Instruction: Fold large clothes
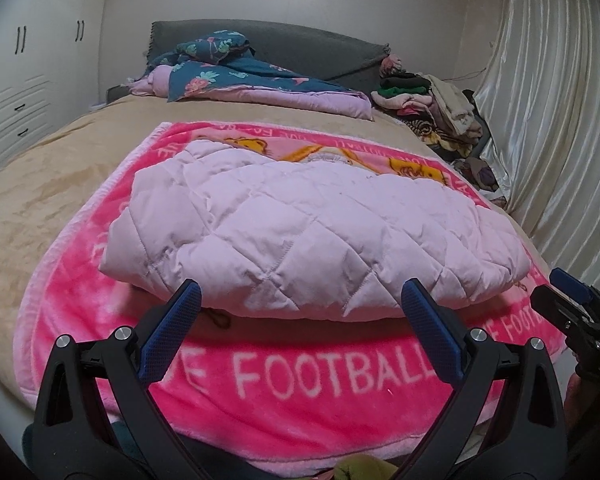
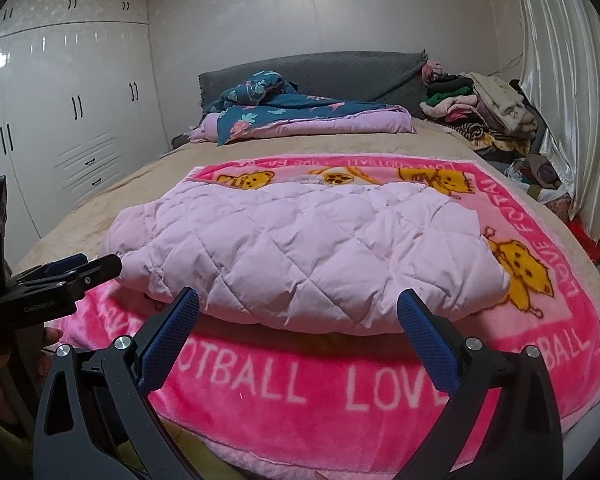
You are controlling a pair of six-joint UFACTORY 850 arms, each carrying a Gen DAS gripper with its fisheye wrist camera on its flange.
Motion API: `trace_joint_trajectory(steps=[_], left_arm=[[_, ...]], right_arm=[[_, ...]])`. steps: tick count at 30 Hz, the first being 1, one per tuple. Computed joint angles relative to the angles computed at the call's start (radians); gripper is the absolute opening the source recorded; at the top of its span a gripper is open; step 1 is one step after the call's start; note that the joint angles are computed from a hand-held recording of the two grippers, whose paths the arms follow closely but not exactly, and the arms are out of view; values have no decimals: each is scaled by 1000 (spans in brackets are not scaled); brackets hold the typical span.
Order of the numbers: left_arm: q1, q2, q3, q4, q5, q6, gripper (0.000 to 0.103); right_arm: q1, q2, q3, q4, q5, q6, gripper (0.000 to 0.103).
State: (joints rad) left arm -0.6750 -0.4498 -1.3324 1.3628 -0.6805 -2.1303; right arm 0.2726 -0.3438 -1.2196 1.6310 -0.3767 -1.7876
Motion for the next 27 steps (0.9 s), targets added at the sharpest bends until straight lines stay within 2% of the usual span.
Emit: trace_joint_trajectory(steps=[27], left_arm=[[1, -10, -24, -69, -32, 63, 94]], right_arm=[[-4, -3, -3, -12, -6, 2, 99]])
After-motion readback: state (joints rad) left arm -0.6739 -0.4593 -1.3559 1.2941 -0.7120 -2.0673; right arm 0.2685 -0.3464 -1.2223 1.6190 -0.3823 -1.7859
